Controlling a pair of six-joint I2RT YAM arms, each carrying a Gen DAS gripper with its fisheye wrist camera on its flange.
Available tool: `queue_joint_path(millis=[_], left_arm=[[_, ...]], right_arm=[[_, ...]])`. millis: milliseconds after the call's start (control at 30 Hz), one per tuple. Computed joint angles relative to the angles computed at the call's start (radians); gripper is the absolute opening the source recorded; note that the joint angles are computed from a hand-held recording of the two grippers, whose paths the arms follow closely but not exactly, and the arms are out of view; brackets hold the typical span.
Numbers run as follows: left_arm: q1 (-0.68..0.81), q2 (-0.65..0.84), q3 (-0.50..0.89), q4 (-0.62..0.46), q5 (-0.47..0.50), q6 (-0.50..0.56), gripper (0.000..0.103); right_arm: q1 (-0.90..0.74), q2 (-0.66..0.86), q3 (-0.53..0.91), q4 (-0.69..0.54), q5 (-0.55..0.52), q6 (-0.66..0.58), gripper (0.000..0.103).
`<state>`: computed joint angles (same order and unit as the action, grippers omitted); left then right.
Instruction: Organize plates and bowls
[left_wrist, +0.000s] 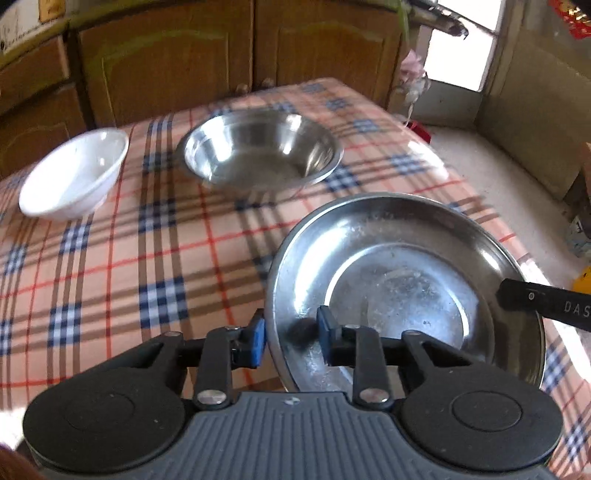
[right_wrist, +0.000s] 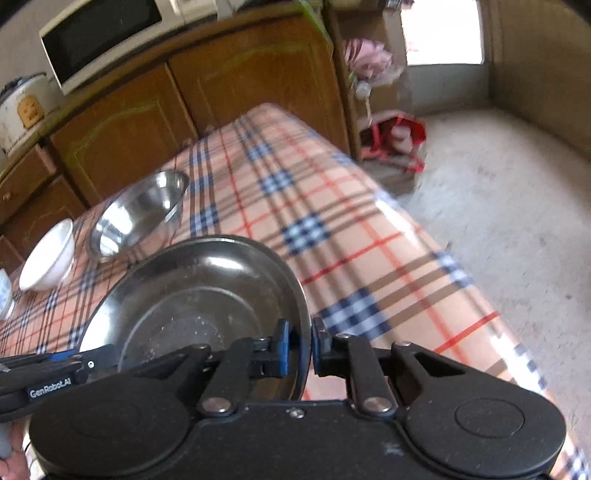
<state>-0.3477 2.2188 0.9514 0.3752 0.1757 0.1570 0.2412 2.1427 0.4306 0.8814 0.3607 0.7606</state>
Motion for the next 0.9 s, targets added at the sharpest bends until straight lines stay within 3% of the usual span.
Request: queue_joint_path(millis=[267, 900], left_arm=[[-0.037, -0.131, -0.121, 0.074, 0.014, -0.017, 0.025], [-0.092, -0.396, -0.288, 0.065, -0.009, -0.069, 0.026]], right_arm=[[0.037, -0.176, -0.154, 0.033, 0.106, 0.044, 0.017], [0.182, -0.709, -0.242, -0.435, 0.332, 0.087, 0.018]])
